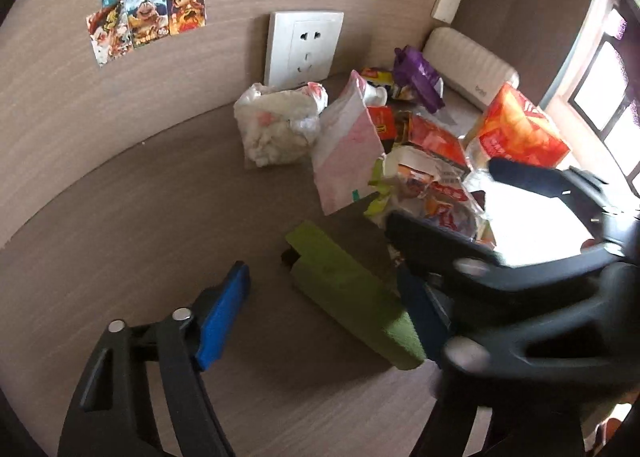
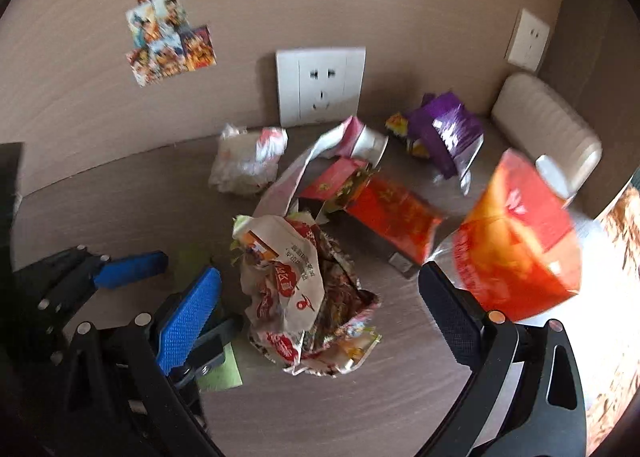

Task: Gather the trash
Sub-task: 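Grasp the green tube with the left tool while the right tool grasps crumpled wrappers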

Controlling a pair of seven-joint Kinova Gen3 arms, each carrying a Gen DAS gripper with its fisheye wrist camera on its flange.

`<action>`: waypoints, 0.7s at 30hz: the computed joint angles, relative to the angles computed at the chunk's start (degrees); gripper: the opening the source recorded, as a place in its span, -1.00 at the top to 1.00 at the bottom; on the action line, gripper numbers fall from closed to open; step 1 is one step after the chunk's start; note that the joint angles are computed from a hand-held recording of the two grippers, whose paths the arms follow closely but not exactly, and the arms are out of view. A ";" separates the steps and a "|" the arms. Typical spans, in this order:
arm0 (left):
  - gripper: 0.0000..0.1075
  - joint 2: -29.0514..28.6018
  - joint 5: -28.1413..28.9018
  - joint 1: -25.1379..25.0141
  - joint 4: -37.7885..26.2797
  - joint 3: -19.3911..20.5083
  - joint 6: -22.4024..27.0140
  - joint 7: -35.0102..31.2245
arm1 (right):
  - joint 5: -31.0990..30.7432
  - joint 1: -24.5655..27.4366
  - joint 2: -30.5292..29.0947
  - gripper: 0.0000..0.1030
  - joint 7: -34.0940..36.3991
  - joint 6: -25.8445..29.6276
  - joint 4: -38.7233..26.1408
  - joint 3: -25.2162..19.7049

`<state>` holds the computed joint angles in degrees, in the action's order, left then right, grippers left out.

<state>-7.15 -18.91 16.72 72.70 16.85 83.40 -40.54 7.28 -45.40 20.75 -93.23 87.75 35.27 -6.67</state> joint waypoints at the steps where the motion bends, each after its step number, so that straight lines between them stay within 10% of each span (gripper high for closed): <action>1: -0.19 -0.57 0.21 0.11 0.44 -0.04 -0.36 -0.11 | -1.06 0.56 1.02 -0.90 -0.51 1.45 -1.27 -0.13; 6: 0.02 -1.25 -0.73 0.25 0.79 1.63 -0.93 -1.32 | -6.86 3.85 4.14 -0.20 -1.75 6.28 -5.09 -0.54; 21: 0.42 -2.97 -1.77 -1.04 -1.22 3.98 1.76 -2.29 | -4.29 6.15 -8.71 -0.16 0.51 -2.45 8.56 -2.15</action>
